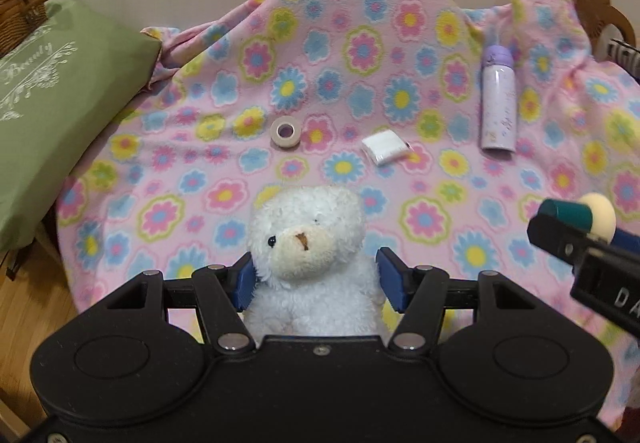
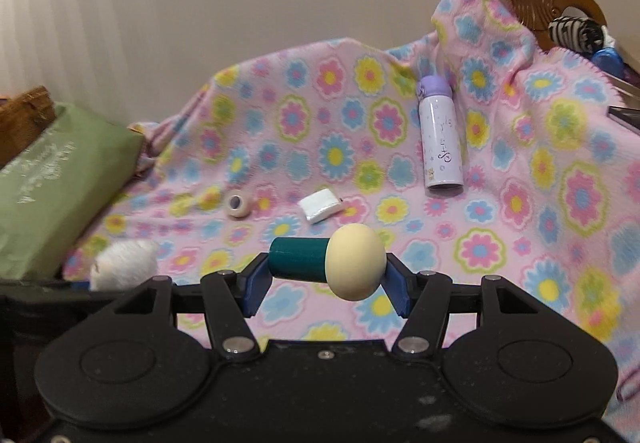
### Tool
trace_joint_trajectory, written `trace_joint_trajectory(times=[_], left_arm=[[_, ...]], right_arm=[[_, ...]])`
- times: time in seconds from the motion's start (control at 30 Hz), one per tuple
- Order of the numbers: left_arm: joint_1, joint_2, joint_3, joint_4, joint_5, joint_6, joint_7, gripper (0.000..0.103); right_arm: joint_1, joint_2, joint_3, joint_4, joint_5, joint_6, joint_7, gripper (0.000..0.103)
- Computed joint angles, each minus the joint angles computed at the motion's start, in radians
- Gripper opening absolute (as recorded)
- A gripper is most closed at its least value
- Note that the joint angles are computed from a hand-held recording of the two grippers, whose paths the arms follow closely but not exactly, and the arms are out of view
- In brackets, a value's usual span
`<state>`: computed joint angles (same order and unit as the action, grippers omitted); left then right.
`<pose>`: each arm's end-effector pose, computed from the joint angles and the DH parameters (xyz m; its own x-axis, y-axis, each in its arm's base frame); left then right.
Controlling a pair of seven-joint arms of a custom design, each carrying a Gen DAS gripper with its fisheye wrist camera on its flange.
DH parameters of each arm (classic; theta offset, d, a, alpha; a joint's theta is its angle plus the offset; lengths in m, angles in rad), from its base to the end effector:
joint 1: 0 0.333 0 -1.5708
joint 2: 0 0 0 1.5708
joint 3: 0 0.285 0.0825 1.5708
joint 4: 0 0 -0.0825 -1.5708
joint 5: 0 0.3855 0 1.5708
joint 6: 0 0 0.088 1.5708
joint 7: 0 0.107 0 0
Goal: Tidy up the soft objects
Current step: 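Lift and carry the teddy bear and sponge with both grippers toward the basket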
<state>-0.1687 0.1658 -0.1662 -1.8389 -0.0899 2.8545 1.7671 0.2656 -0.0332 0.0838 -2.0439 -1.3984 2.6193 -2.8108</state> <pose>0.6183 -0.2034 0.5098 -0.4112 -0.9107 -0.0390 -0.5867 0.2971 -0.7533 0.5392 0.2209 0.4763 -0.3279 -0.9202 -0.2137 -0.3655 0.3321 -0.8696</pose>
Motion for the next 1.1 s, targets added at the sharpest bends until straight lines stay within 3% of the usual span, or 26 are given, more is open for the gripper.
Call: trace_joint_trajectory(times=[0.27,0.57,0.83,1.1], left_arm=[[0.025,-0.182,-0.017,-0.226,-0.175,0.047,0.121,0.058],[0.012,-0.293,0.010,-0.360,-0.292,0.053,0.182,0.058],[0.020,-0.308,0.002,-0.406,-0.262,0.063,0.125,0.058],[0.017,-0.281,0.004,-0.379,-0.249,0.040,0.130,0.058]], right_arm=[[0.026,-0.155,0.070,-0.166,0.000,-0.057,0.038,0.059],[0.039,-0.265,0.121,-0.296,0.118,-0.021,-0.014,0.059],[0.033,-0.283,0.128,-0.356,0.316,0.020,-0.109,0.059],[0.014,-0.257,0.146,-0.329,0.349,0.007,-0.162,0.059]])
